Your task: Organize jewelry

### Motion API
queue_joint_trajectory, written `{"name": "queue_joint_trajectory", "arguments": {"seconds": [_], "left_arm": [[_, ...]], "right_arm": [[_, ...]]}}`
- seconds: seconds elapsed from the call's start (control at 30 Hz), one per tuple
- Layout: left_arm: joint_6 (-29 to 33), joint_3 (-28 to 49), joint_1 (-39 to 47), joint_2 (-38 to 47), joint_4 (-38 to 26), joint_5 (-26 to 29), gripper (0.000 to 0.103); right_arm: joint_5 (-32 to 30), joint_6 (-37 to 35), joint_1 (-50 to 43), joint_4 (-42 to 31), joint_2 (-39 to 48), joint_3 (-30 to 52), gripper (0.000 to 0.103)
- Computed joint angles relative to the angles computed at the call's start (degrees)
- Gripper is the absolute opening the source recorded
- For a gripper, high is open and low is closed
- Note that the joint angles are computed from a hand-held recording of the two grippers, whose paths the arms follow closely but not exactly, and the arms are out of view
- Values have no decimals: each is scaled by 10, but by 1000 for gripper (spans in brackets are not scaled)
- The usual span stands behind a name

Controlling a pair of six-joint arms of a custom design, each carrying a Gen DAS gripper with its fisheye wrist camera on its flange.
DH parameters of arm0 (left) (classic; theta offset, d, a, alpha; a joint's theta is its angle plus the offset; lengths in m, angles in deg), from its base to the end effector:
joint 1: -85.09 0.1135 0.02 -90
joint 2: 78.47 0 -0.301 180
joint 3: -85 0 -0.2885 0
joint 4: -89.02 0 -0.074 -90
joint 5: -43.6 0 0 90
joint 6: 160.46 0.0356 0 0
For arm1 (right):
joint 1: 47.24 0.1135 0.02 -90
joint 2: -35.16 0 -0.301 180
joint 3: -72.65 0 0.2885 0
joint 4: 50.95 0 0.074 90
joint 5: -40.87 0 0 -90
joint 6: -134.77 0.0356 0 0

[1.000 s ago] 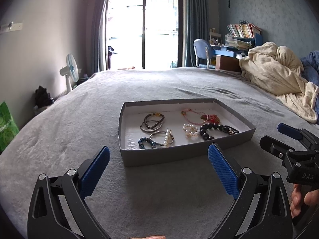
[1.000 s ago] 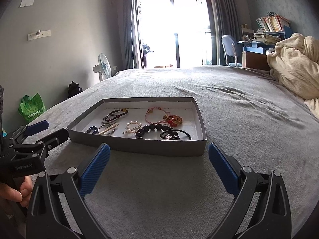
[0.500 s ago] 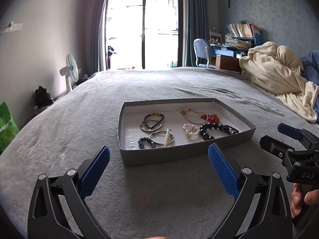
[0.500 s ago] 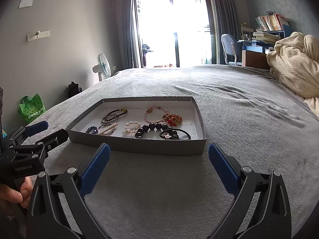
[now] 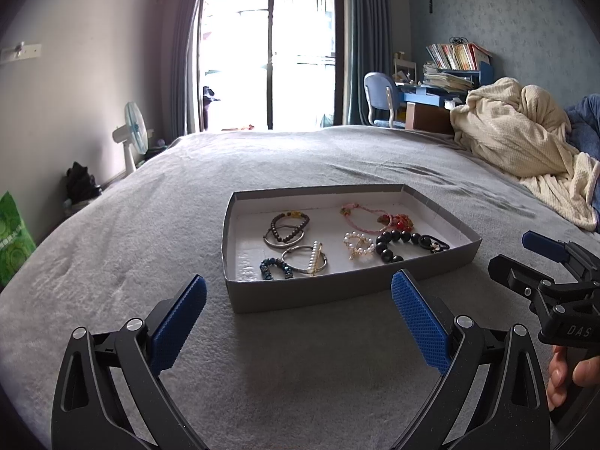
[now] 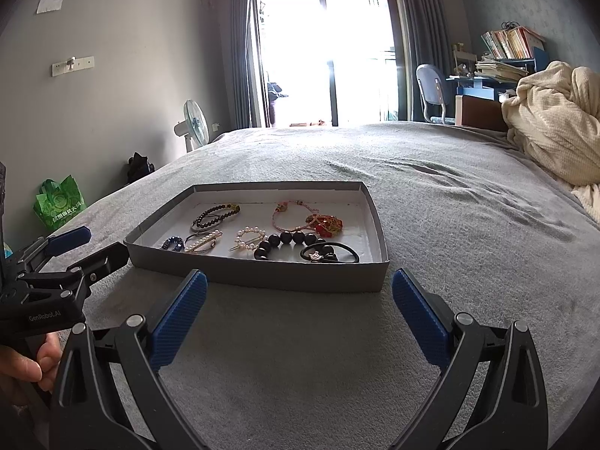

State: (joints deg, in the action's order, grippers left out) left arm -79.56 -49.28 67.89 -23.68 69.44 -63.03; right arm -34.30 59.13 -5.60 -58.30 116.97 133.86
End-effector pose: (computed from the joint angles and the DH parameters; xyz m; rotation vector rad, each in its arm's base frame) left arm 0.2191 -0.0572 0.2621 -0.0323 2.0479 0.0150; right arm 0.2623 0.2211 0.2591 -0.3279 2.0322 0.3437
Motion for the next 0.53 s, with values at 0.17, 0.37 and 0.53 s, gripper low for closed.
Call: {"name": "queue_joint_trajectory", "arguments": {"seconds": [0.17,0.37,0.53], "left_arm": [[0,-1,0,4,2,0,98],[0,0,0,4,0,0,98],[-1,-3,0,7,4,1,98]], "right_arm": [[0,0,0,-1,0,1,98],[-1,3,-2,-2,0,-1,98],[-1,2,-2,-1,0,-1,98]]}}
